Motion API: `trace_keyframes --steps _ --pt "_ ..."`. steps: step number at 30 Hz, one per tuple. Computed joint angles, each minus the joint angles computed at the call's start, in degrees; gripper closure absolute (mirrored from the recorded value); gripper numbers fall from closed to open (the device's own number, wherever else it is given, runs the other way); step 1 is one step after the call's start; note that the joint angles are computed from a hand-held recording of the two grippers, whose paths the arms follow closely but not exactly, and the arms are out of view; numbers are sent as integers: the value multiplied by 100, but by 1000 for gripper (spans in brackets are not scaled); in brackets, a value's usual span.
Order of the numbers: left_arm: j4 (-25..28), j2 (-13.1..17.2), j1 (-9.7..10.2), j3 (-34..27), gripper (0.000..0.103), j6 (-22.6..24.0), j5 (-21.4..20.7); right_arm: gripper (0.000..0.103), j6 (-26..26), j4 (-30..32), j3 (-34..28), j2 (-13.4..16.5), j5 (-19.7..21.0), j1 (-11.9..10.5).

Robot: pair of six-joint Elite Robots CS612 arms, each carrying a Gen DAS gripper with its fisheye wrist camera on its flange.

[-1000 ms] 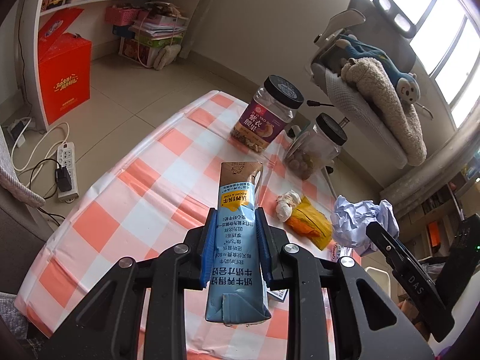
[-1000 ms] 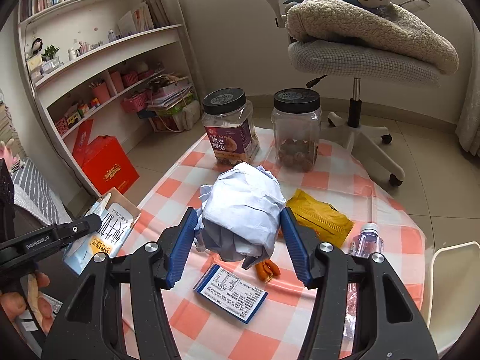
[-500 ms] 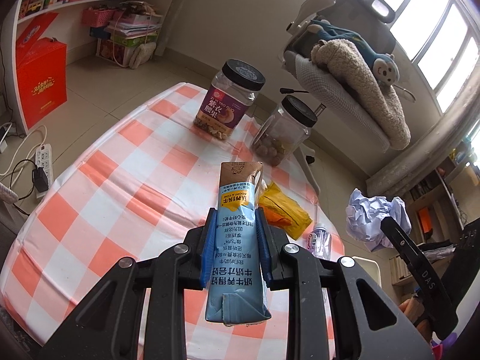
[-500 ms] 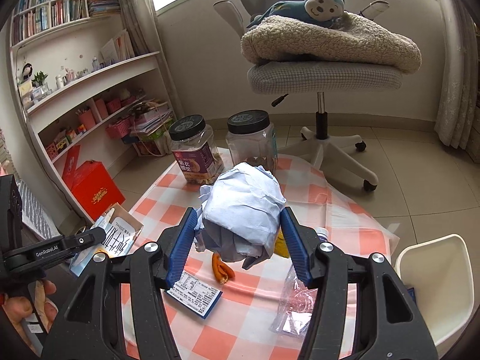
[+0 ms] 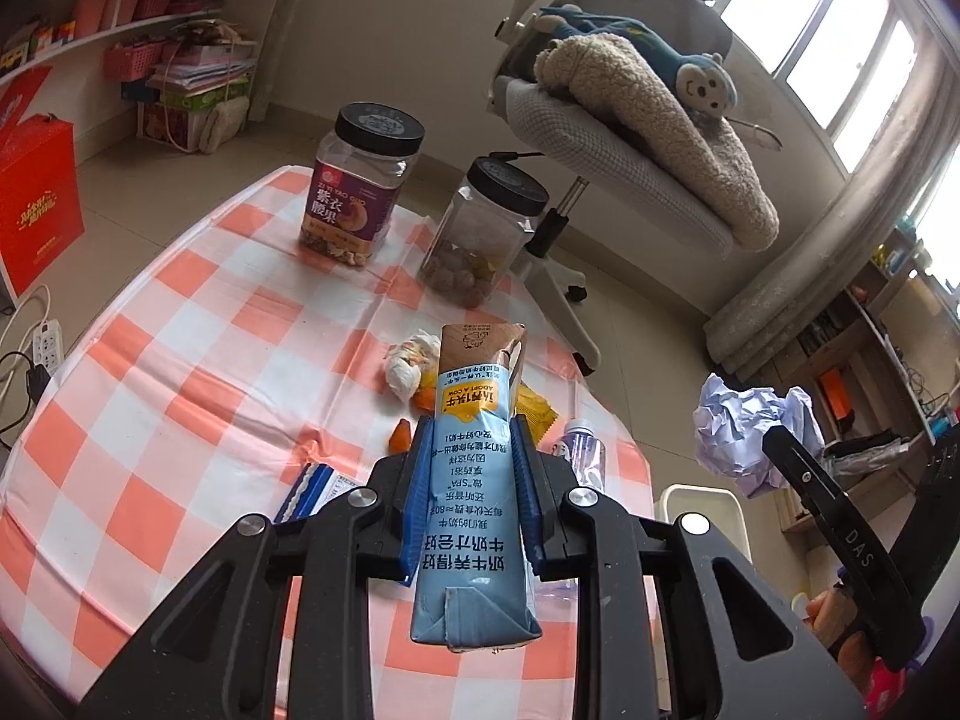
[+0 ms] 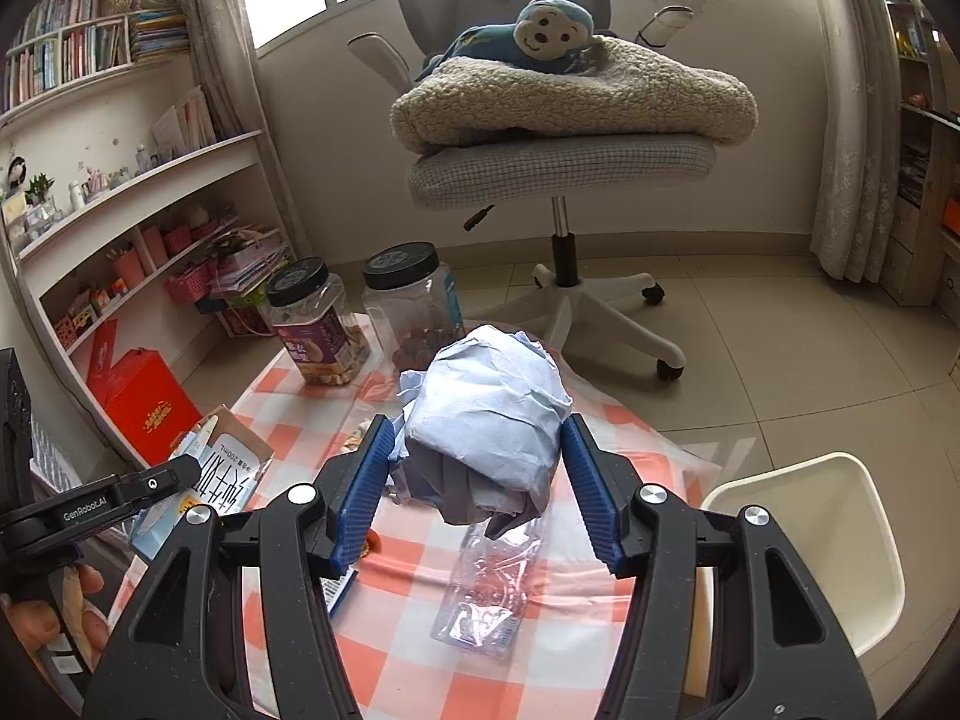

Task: Collect trash
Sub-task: 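Carry the juice carton and crumpled paper over the wastebasket and open both grippers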

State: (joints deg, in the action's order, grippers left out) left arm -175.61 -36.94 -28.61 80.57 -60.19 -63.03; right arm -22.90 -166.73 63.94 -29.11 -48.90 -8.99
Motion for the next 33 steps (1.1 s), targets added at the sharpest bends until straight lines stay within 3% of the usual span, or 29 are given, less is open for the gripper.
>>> trace_keyframes --steps 8,21,24,26,27,33 --pt "195 317 -76 -617 78 158 -389 48 525 -159 -304 146 -363 -214" --pt "887 1005 -293 -2201 78 873 -808 46 1414 -316 -878 462 -948 -635" --pt "1119 1211 -341 -2645 78 1042 -934 40 1692 -353 -985 515 -967 -734" --pt "1279 1357 -371 -2956 78 1147 -1007 21 1970 -412 -1051 550 -1028 -793" --pt "1362 1432 -386 -3116 78 1191 -1048 18 2135 -467 -1094 576 -1059 -818" --pt "1846 1861 -463 -4020 78 1417 -1254 13 2783 -513 -1332 699 -1182 -960"
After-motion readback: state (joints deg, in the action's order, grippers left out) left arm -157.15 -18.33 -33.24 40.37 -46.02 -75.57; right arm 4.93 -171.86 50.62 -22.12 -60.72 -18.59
